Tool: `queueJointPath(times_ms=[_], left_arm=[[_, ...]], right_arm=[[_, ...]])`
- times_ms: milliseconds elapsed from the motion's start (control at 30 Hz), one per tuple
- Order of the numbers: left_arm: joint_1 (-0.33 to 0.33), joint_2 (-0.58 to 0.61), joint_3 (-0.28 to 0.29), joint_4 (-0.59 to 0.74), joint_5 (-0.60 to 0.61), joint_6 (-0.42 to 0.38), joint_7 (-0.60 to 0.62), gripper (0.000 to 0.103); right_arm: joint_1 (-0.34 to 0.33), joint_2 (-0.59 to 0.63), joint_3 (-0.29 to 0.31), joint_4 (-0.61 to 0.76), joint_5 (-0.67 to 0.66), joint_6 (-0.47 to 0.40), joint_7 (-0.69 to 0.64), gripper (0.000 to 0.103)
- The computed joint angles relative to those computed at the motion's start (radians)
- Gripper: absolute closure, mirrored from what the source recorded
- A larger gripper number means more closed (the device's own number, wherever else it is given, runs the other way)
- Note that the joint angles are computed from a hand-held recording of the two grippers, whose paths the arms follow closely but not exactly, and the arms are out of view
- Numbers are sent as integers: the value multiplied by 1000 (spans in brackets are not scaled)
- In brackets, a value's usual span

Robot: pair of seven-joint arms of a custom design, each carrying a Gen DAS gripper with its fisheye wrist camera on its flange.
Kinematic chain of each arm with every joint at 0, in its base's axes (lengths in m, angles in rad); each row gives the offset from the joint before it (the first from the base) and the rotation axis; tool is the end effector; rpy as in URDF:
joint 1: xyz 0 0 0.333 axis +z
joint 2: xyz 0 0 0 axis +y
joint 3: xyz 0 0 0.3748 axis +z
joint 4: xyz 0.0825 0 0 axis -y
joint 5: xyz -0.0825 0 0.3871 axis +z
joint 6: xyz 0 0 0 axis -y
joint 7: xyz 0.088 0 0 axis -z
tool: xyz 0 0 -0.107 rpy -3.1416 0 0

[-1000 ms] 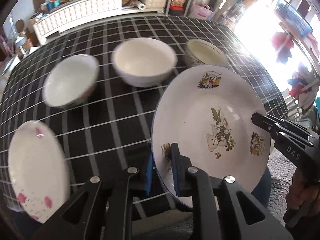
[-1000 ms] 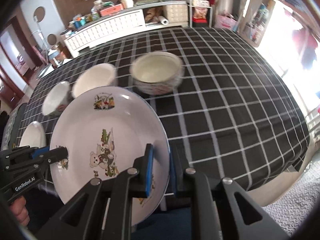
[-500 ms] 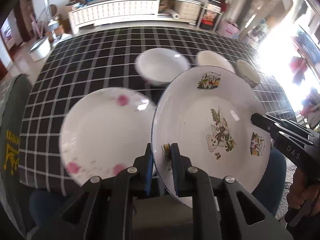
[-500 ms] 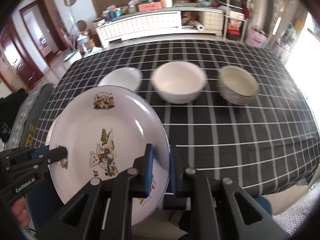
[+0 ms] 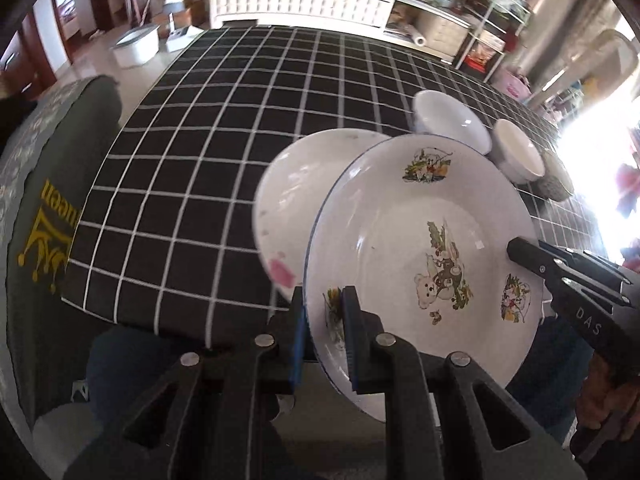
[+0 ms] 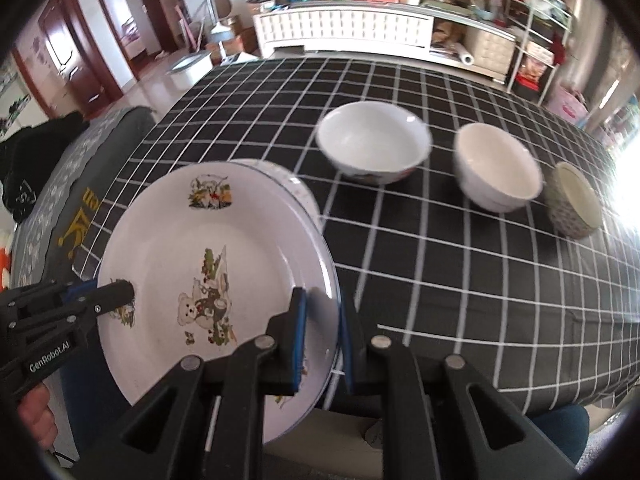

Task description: Organize plates and bowls

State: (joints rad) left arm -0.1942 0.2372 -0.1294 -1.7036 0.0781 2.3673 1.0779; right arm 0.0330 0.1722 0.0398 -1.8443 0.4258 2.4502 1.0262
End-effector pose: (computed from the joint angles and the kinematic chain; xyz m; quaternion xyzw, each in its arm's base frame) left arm 0.6507 -0.2076 0.5551 -0.7360 0.6425 -0.1910 0.0952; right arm 0.6535 0.0461 0.5357 -0.7875 0.5541 -0.0904 0.2544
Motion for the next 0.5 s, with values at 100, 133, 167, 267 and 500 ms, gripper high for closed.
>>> queueJointPath(times_ms=[100,133,167,267,500], left_arm=[[7,7,5,-2,-6,0,-3,88],[10,14,6,3,-9,-3,-2,88],[13,15,8,0,-12,1,-1,88],[12,31,12,21,-1,-8,1,88],[19,63,18,62,-11,-29,19,88]], right_arm=[[12,23,5,22,-29,-8,14,84],[15,29,6,27,-37,-11,22,84],[18,36,8,32,-46,-12,30,84],[23,54,13,51,-69,-21,51,83],[23,89,23,97,-100,-48,77,83]])
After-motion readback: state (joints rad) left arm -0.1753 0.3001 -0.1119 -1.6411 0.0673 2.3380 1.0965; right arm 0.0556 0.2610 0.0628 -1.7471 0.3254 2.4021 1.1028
